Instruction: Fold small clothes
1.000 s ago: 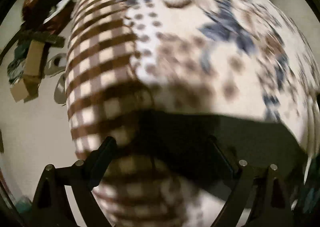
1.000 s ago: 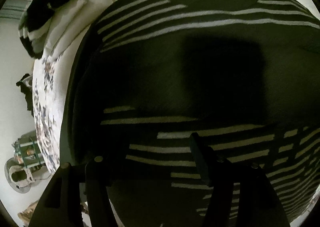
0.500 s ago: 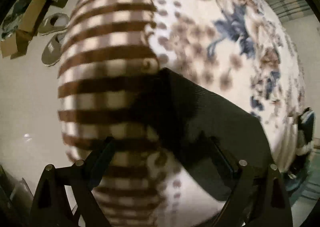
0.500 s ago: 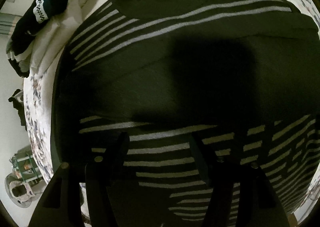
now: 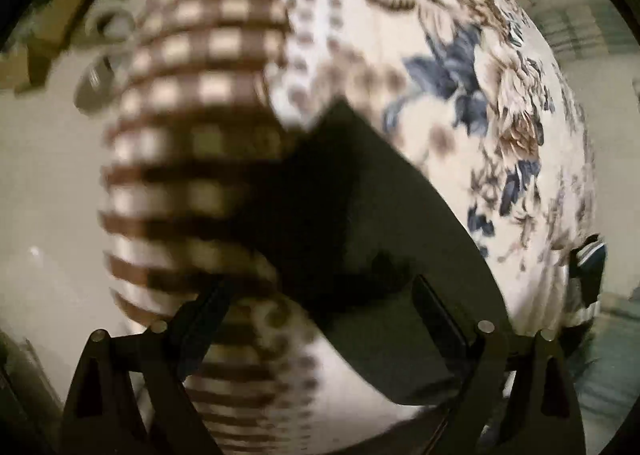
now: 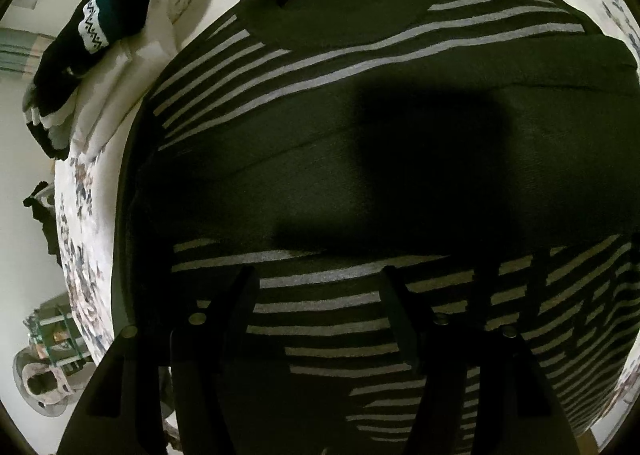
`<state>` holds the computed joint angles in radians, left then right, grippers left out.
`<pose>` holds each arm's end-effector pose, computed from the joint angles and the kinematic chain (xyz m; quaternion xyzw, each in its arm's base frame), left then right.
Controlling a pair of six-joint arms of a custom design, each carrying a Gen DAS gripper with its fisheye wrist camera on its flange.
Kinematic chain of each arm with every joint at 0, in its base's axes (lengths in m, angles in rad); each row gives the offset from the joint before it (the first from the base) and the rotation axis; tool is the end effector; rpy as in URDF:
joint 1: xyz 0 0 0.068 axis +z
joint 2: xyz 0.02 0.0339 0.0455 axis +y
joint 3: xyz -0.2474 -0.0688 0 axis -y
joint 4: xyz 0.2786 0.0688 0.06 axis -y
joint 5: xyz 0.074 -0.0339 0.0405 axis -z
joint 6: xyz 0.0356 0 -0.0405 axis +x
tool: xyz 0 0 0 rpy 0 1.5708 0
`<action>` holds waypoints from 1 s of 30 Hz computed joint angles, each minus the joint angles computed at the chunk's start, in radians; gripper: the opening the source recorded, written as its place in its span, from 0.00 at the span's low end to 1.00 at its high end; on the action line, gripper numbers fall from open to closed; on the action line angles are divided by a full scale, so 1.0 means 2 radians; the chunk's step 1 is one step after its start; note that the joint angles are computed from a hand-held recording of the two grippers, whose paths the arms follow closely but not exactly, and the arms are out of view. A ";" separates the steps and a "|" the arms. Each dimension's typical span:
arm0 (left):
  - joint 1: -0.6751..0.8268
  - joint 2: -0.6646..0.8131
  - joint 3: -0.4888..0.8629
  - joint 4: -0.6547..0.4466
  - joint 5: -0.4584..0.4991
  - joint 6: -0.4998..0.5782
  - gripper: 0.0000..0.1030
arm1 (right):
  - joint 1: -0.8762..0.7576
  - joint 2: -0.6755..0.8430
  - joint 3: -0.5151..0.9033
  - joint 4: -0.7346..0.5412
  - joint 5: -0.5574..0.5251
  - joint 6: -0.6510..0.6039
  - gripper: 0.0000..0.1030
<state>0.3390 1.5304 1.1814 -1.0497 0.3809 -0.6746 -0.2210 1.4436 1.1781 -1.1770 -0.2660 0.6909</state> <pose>0.2974 0.0908 0.2163 -0.4606 0.8632 -0.2000 0.0517 0.2821 -0.0538 0.2362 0.4279 0.8918 0.1435 0.0310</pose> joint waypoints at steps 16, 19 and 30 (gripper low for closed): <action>-0.132 -0.017 0.120 -0.027 -0.227 0.069 0.06 | -0.015 -0.009 0.008 -0.048 0.078 -0.044 0.66; -0.198 0.005 0.183 -0.050 -0.260 0.095 0.06 | -0.013 0.000 0.017 -0.072 0.160 -0.057 0.90; -0.514 0.240 0.506 -0.102 -0.290 0.099 0.06 | -0.279 -0.016 0.020 -0.100 0.082 -0.249 0.90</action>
